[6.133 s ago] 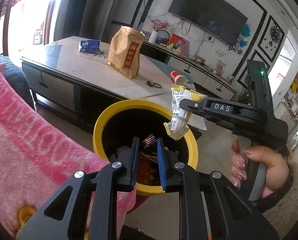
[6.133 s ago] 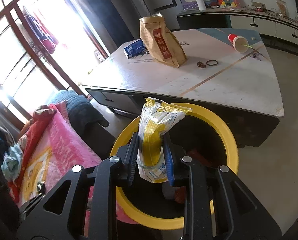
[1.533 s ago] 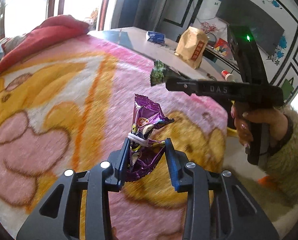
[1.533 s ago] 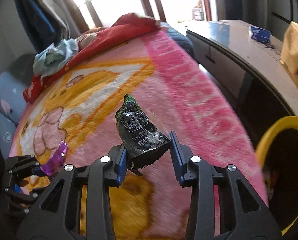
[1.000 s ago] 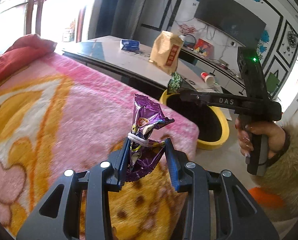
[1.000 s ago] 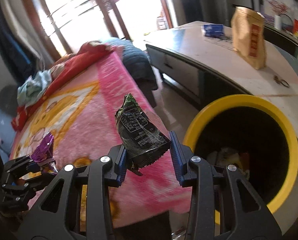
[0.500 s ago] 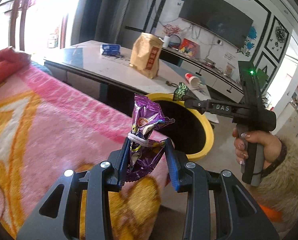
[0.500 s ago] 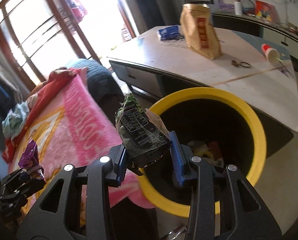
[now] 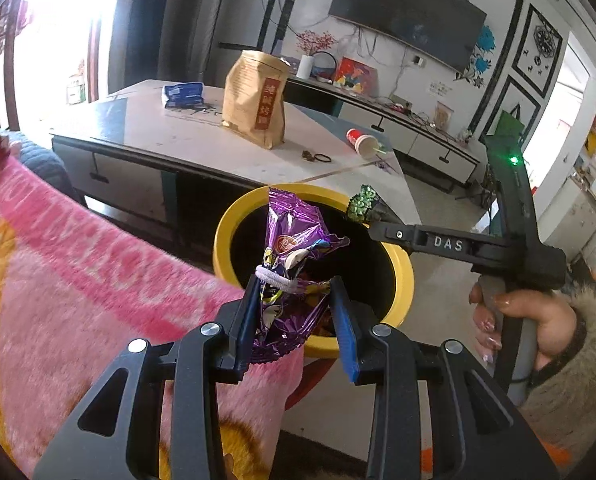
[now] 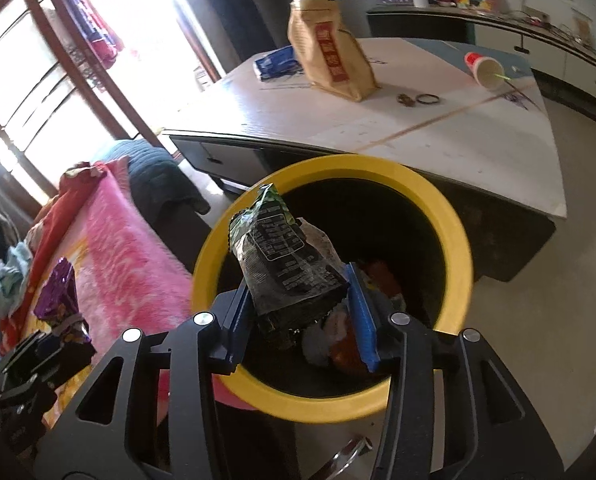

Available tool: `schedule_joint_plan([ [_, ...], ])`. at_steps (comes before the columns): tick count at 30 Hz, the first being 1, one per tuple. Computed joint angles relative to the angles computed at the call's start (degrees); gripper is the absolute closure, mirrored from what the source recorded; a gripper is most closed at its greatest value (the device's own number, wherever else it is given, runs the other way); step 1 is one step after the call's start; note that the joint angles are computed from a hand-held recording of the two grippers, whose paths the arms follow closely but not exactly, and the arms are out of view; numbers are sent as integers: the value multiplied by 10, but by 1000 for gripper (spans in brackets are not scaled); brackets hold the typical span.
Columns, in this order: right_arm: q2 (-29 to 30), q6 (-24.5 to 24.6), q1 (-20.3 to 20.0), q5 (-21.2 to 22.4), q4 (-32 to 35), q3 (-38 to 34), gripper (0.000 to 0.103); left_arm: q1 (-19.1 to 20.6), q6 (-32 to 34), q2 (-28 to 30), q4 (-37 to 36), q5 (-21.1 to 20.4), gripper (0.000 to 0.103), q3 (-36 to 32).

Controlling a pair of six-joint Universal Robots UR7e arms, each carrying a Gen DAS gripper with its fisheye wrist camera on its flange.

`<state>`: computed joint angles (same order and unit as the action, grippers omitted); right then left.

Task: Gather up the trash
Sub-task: 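Open both grippers to drop the packets into the bin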

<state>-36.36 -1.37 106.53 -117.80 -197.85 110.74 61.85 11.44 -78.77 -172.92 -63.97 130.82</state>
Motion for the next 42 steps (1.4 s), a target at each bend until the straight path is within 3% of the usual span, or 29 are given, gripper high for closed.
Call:
schedule_joint_plan([
  [8,-1,2,-11,-5,-10,5,62,1,14,48,-5,2,69,-28],
  [15,-5,18,-18,-7,-24,11,47,12,18,91,-4,-4,67,-61],
  [17,-8,24,-19,-5,-28,14,45,14,20,100,-5,-6,62,-67],
  [23,-16,31,-17,-11,-53,24,32,20,17,123,1,-7,28,-85],
  [25,-19,33,-15,-14,-61,28,25,19,16,122,-3,-8,14,-84],
  [27,-20,36,-9,-26,-71,33,19,16,17,117,-8,-7,9,-80],
  [32,-23,27,12,-47,-95,43,12,11,17,91,-12,-11,7,-63],
  [42,-13,-32,79,-88,-163,54,11,-10,4,8,-35,44,7,-4],
])
